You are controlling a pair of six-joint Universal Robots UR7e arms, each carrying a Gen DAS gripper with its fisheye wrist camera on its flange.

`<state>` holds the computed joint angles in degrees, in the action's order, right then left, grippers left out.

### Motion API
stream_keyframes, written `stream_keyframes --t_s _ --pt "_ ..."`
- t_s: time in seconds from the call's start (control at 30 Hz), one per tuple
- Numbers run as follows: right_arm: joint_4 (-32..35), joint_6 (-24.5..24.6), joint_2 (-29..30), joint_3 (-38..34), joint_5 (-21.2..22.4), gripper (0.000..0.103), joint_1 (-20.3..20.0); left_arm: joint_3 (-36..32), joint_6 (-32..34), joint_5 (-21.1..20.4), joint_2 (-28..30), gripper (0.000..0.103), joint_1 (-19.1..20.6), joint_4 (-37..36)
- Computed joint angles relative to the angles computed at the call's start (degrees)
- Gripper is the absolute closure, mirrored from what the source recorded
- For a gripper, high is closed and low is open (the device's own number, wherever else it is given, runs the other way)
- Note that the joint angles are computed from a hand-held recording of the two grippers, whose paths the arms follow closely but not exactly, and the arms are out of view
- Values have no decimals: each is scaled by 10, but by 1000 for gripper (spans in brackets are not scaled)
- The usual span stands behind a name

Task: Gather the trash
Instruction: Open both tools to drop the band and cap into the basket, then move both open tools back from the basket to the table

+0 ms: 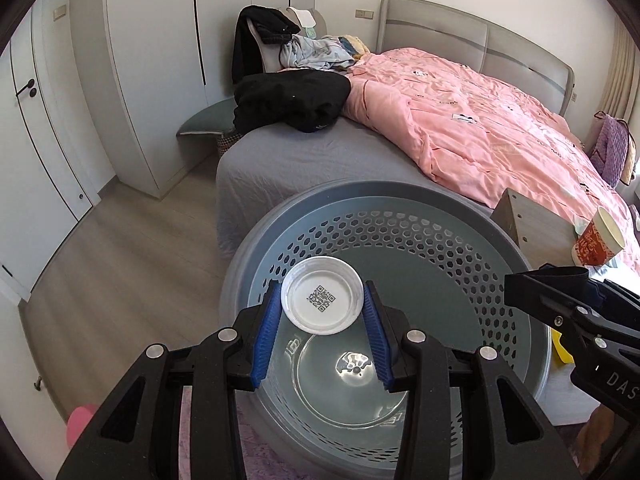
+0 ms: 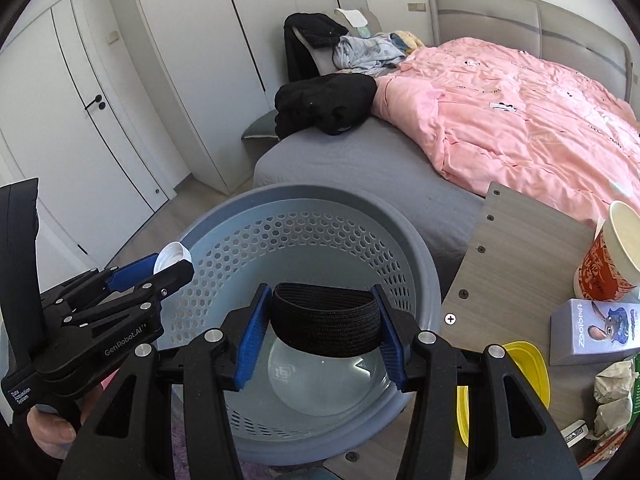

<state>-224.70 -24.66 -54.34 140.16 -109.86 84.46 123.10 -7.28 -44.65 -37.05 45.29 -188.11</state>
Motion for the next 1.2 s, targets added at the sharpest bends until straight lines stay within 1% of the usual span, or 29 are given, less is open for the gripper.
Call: stream_keyframes --t_s 0.07,0.1,0.13,0.17,0.2,0.3,0.43,0.67,0.8,1.07,1.2 --pt "-3 -2 2 -1 0 53 -2 0 2 -2 0 63 2 -2" --pt "-7 -4 3 -1 -1 50 -2 1 3 -1 -1 60 2 -4" --pt "-13 -5 4 -1 -1 47 -1 2 3 1 0 53 1 -7" --pt "-21 -6 5 0 0 38 -2 2 4 3 1 48 1 -11" --pt "-30 -9 6 2 4 31 -3 3 5 5 2 40 0 -16" --pt "-45 -16 8 4 3 30 -4 4 7 13 3 38 -2 -21" --pt "-43 -15 4 6 7 30 -5 6 1 20 2 34 -5 -19" --pt "-38 -13 -1 10 12 30 -8 9 -3 24 1 33 -8 -12" --pt "-38 -12 -2 12 15 29 -10 11 -9 30 1 31 -9 -9" --pt "-31 -10 -9 15 23 27 -20 3 -25 39 -2 29 -11 22" --pt "-31 -8 -16 19 31 23 -30 -6 -26 43 1 29 -13 33"
